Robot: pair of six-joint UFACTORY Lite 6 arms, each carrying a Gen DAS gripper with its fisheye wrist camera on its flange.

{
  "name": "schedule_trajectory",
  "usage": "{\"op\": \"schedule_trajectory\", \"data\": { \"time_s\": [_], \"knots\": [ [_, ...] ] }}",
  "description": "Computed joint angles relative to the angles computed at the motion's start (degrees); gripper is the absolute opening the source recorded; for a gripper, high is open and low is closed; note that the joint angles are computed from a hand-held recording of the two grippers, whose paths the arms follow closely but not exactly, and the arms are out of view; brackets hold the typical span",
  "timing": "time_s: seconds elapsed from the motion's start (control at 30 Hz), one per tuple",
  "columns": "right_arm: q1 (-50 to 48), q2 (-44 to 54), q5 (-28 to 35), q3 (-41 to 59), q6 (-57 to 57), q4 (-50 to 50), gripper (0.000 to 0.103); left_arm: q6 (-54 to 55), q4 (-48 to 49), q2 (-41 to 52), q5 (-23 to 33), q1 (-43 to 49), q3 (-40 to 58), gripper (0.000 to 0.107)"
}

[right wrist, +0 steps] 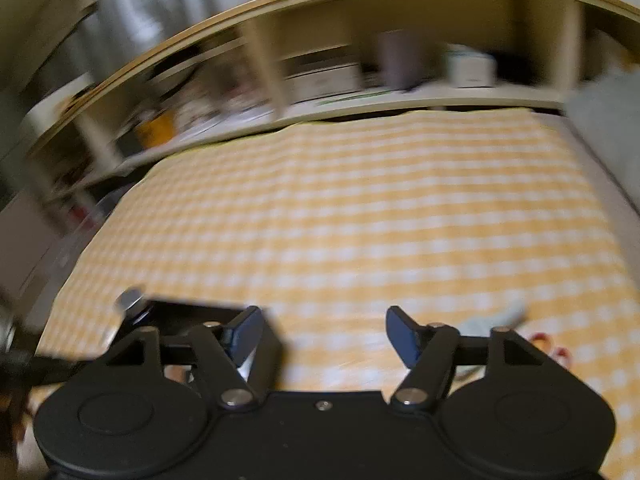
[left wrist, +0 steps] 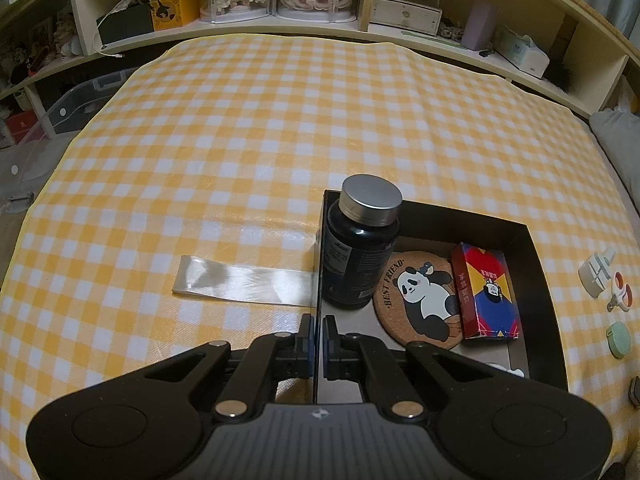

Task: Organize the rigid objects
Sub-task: 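Move the right gripper to the white watch-pin tool beside the scissors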

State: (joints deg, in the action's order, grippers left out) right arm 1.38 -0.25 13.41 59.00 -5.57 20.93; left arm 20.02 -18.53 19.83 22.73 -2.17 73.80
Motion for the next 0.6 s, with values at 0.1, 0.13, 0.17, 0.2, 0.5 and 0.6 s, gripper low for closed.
{"op": "schedule_trajectory", "data": {
  "time_s": [0.1, 0.13, 0.17, 0.2, 0.5, 0.6],
  "knots": [
    [-5.26, 0.46, -0.37, -0.01, 0.23, 1.34, 0.072, -0.22, 0.62, -0.06, -0.05, -0.03, 0.02, 0.003],
    [-7.16, 0.83, -0.47, 0.05, -0.12, 2.28, 0.072, -0.39, 0.94, -0.02, -0.12, -0.11, 0.06, 0.003],
    [-8.88, 1.19, -0.57, -0.07, -1.33, 3.83, 0.072, -0.47, 1.22, -0.07, -0.22, -0.14, 0.00, 0.003],
    [-10.13, 1.81, -0.91, -0.09, -1.45, 4.31, 0.072, -0.55, 1.48, -0.11, -0.31, -0.16, -0.07, 0.003],
    [-16.99, 12.52, -0.28, 3.42, 3.48, 1.23, 0.060, -0.25, 1.93, 0.17, -0.54, -0.19, 0.12, 0.003],
    [-18.22, 15.79, 1.62, 4.81, -5.12, 12.83, 0.058, 0.46, 1.68, 0.21, -0.45, 0.13, 0.17, 0.003]
  ]
}}
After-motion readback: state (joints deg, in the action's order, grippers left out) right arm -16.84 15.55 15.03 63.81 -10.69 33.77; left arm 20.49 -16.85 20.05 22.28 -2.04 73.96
